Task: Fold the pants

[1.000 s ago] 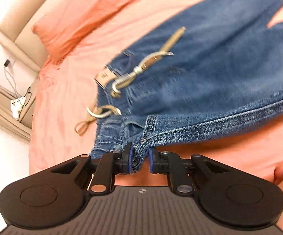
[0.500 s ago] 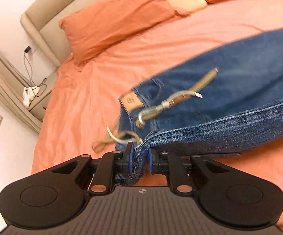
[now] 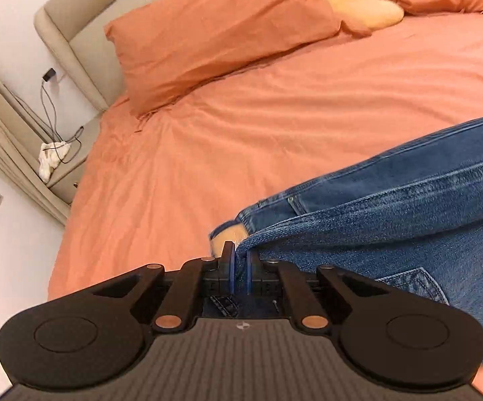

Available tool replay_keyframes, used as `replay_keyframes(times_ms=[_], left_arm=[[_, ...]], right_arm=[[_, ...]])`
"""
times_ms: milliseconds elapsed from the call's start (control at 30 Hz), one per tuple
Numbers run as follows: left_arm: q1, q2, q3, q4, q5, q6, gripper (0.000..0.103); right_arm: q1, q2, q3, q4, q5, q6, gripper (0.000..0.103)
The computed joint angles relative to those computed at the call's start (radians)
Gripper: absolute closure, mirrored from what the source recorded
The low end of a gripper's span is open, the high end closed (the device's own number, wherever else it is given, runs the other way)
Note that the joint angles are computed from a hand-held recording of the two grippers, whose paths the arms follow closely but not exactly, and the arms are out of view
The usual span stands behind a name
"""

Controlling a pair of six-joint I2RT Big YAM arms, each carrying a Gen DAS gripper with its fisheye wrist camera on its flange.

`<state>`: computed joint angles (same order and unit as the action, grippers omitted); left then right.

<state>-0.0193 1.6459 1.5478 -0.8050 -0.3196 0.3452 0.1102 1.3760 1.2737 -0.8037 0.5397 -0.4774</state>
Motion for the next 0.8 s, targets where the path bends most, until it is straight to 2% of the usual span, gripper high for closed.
replay_keyframes(times_ms=[167,300,367,433,500,567,667,800], left_arm=[[0.004,0.133,0.098,-0.045,-0.002,-0.016,0.096],[0.01,0.189,0.122,-0.049,0.002,-0.019,0.097],[0.014,0.173,0.092,-0.016,0.01,-0.023,0.097],[0.011,0.12,0.023,0.052,0.011,-0.025,0.097],[0.011,0.039,-0.069,0.14,0.017,-0.011,0.097],[0.016,-0.02,-0.112,0.169,0.028,-0.038,0.097],[0.022,-0.023,-0.081,0.127,0.034,-0.063,0.097],[0.018,0.078,0.025,0.075,0.041,-0.105,0.097]], right_arm=[[-0.021,0.188,0.107,0.009,0.005,-0.014,0.103],[-0.027,0.284,0.152,0.019,0.016,-0.021,0.103],[-0.03,0.308,0.159,0.031,0.02,-0.035,0.103],[-0.03,0.303,0.142,0.049,0.023,-0.049,0.103],[-0.028,0.264,0.106,0.076,0.016,-0.085,0.103],[-0.028,0.218,0.089,0.074,0.004,-0.079,0.103],[-0.025,0.196,0.125,0.057,0.001,-0.072,0.103],[-0.021,0.309,0.243,0.024,0.042,-0.03,0.103]])
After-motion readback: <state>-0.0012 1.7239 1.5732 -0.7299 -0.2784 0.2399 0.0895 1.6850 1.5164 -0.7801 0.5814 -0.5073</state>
